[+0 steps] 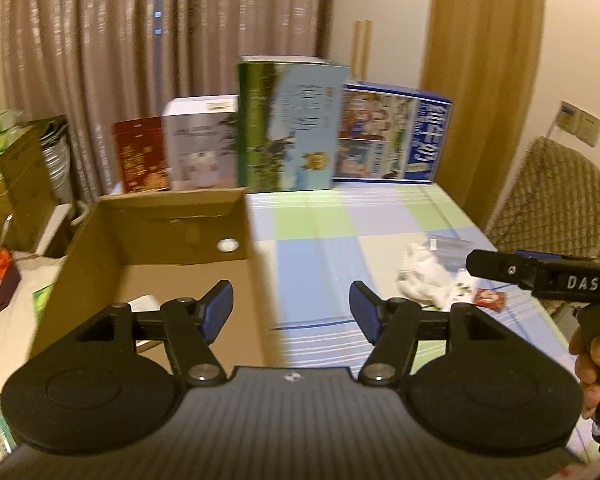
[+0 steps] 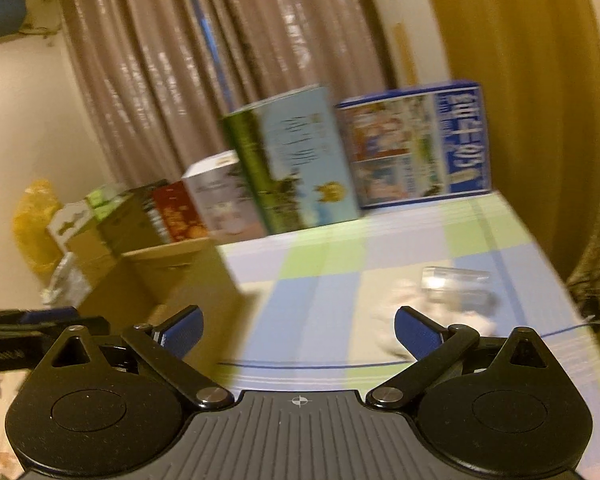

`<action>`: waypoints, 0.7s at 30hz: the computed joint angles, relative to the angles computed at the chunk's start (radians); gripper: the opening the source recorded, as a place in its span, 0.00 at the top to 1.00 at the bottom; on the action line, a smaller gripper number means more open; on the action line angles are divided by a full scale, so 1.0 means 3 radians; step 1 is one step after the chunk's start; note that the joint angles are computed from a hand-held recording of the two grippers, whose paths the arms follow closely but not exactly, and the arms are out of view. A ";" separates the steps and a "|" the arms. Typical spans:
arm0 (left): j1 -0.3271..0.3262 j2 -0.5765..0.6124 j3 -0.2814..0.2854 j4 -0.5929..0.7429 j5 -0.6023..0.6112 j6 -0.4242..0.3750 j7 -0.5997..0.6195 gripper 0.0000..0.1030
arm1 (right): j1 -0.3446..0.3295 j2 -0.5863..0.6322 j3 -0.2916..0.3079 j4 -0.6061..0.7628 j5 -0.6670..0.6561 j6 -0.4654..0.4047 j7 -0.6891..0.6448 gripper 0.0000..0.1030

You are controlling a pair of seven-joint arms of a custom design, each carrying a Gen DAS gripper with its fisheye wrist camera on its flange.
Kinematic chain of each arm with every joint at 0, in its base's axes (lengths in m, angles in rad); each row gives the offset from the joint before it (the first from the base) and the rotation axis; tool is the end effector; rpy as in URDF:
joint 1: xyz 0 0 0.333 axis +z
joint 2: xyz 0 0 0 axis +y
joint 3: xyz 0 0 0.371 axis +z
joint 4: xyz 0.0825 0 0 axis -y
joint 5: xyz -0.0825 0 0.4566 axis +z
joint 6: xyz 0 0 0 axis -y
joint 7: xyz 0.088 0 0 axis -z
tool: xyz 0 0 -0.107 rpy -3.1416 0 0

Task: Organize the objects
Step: 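Move both open tools back over the remaining table items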

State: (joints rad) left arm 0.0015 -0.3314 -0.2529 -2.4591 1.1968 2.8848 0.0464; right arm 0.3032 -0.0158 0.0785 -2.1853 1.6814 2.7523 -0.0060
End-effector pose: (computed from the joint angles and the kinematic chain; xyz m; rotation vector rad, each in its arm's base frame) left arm 0.4781 -0.1842 0.4809 -1.7779 1.4858 -0.8254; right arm 0.5785 0.1886 0.4378 -1.7894 1.0780 -0.2449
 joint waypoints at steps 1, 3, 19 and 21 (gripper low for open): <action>0.0002 0.0048 -0.0028 0.0044 0.0038 0.0014 -0.0027 0.41 | -0.0020 -0.0007 -0.0021 -0.0010 0.0000 0.0010 -0.0011 0.04; -0.0018 0.0163 -0.0071 0.0146 0.0110 0.0016 -0.0070 0.39 | -0.0059 -0.0009 -0.0052 -0.0017 0.0015 0.0042 -0.0032 0.04; -0.0460 0.0967 0.0055 0.0764 0.0431 0.0013 -0.0160 0.35 | -0.0229 0.0130 -0.0104 0.0008 0.0016 0.0466 -0.0634 0.04; -0.0509 0.1054 0.0084 0.0826 0.0459 0.0033 -0.0139 0.35 | -0.0241 0.0165 -0.0105 0.0013 -0.0027 0.0496 -0.0824 0.04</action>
